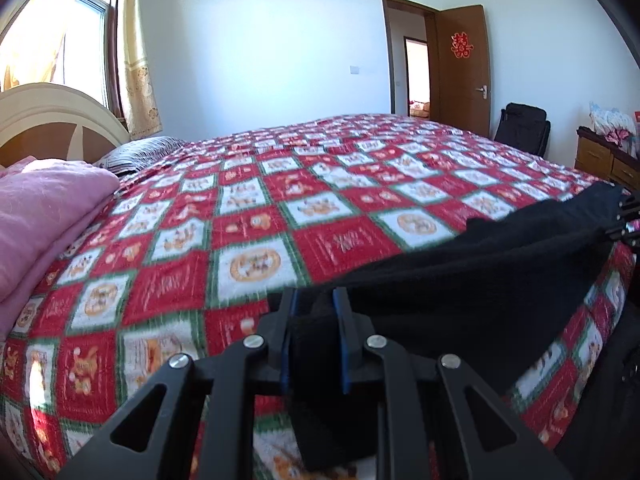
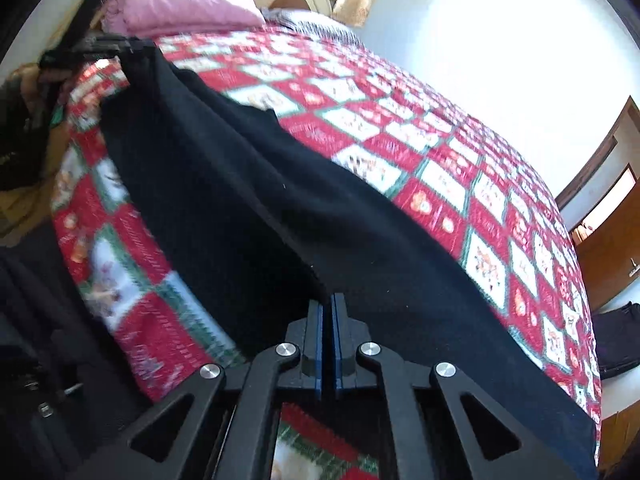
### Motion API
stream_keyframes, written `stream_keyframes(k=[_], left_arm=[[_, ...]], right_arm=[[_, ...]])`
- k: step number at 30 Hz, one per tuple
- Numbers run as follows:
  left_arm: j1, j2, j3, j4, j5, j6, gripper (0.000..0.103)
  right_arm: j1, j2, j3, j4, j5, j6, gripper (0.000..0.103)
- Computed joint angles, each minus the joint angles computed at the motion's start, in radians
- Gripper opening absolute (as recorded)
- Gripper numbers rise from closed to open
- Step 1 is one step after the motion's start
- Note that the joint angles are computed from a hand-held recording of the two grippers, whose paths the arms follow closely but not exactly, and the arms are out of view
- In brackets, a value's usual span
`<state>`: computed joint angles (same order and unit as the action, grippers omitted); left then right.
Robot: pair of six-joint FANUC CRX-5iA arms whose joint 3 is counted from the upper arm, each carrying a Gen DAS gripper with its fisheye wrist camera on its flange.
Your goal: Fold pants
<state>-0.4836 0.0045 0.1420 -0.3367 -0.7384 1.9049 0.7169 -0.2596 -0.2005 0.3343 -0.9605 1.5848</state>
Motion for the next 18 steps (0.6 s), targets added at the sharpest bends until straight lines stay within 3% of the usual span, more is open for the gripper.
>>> stream_keyframes(k=[3,5,8,10,11,12,18], left_arm=[[0.001,-0.004,-0.043,-0.002,-0.016,0.025,0.036],[0.017,-0.037,-0.092,0.008,0.029,0.069,0.055],[0.02,-0.085,-0.117,-0.026,0.026,0.11,0.072],[0.019,-0.118,-0.129,-0.057,0.0,0.12,0.072],[0.019,-0.131,-0.135,-0.068,-0.011,0.127,0.072],[0.023,-0.146,-0.142,-0.078,-0.026,0.135,0.072],[0.04,-0.192,-0.168,-0.134,-0.078,0.286,0.072]], right_arm=[[-0.001,0.016,-0.008,-0.016,-0.032,0.015,0.004],[-0.021,0.073,0.029,-0.072,-0.092,0.057,0.004],[-0.019,0.067,0.016,-0.065,-0.066,0.057,0.009],[-0.04,0.073,0.064,-0.127,-0.109,0.1,0.024],[-0.055,0.072,0.084,-0.165,-0.124,0.125,0.037],[-0.078,0.073,0.11,-0.216,-0.141,0.158,0.042],[-0.13,0.07,0.189,-0.343,-0.171,0.214,0.042]])
